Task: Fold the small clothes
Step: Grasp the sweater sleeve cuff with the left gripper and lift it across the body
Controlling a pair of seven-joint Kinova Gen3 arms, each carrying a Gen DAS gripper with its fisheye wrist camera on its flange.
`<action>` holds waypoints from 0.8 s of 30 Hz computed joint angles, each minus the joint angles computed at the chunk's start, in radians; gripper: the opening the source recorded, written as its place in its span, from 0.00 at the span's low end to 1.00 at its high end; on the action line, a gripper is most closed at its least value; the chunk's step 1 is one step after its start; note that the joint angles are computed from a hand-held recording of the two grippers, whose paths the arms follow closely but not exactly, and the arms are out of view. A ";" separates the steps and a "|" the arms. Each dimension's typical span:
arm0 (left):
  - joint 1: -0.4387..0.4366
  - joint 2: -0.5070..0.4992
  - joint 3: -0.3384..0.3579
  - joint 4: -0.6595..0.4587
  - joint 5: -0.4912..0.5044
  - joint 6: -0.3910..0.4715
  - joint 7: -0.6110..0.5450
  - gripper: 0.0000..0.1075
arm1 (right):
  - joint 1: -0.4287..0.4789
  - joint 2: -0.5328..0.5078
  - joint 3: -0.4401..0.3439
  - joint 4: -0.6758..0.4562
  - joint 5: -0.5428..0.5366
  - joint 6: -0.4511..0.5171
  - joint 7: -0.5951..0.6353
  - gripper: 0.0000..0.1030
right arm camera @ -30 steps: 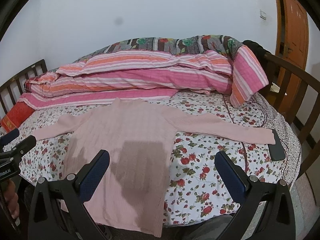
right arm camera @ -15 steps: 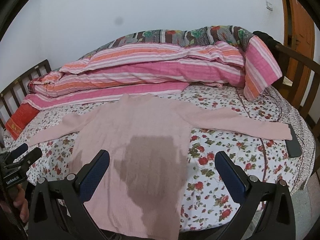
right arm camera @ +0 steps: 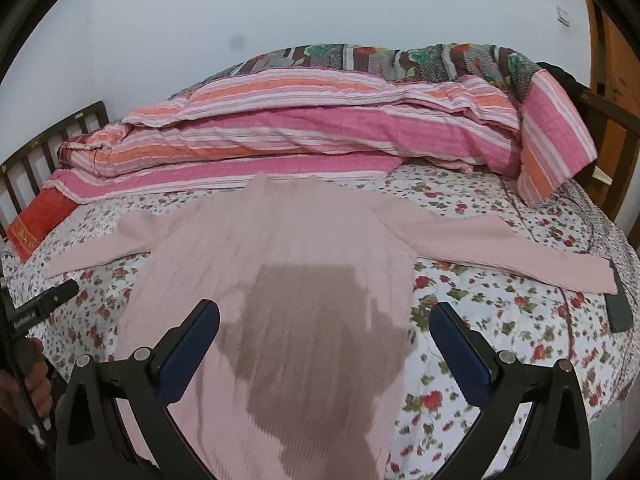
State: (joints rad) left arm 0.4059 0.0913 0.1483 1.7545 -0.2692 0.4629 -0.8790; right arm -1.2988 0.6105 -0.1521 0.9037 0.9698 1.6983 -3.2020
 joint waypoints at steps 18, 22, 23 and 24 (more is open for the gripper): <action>-0.397 0.146 -0.025 0.006 0.363 -0.171 -0.206 0.76 | 0.032 -0.005 0.140 0.154 -0.120 -0.214 -0.050 0.89; -0.445 0.172 -0.024 0.004 0.471 -0.216 -0.268 0.63 | 0.038 0.025 0.147 0.113 -0.149 -0.191 0.015 0.89; -0.414 0.178 -0.064 -0.005 0.465 -0.213 -0.247 0.59 | 0.036 0.032 0.151 0.103 -0.154 -0.183 0.024 0.89; -0.379 0.185 -0.111 -0.017 0.445 -0.205 -0.210 0.55 | 0.035 0.037 0.154 0.095 -0.162 -0.177 0.028 0.89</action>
State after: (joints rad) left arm 0.0264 0.2761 0.0375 1.7374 0.1754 0.2578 -1.0888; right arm -1.2636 0.6471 0.0017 0.9990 0.8078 1.5209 -3.1740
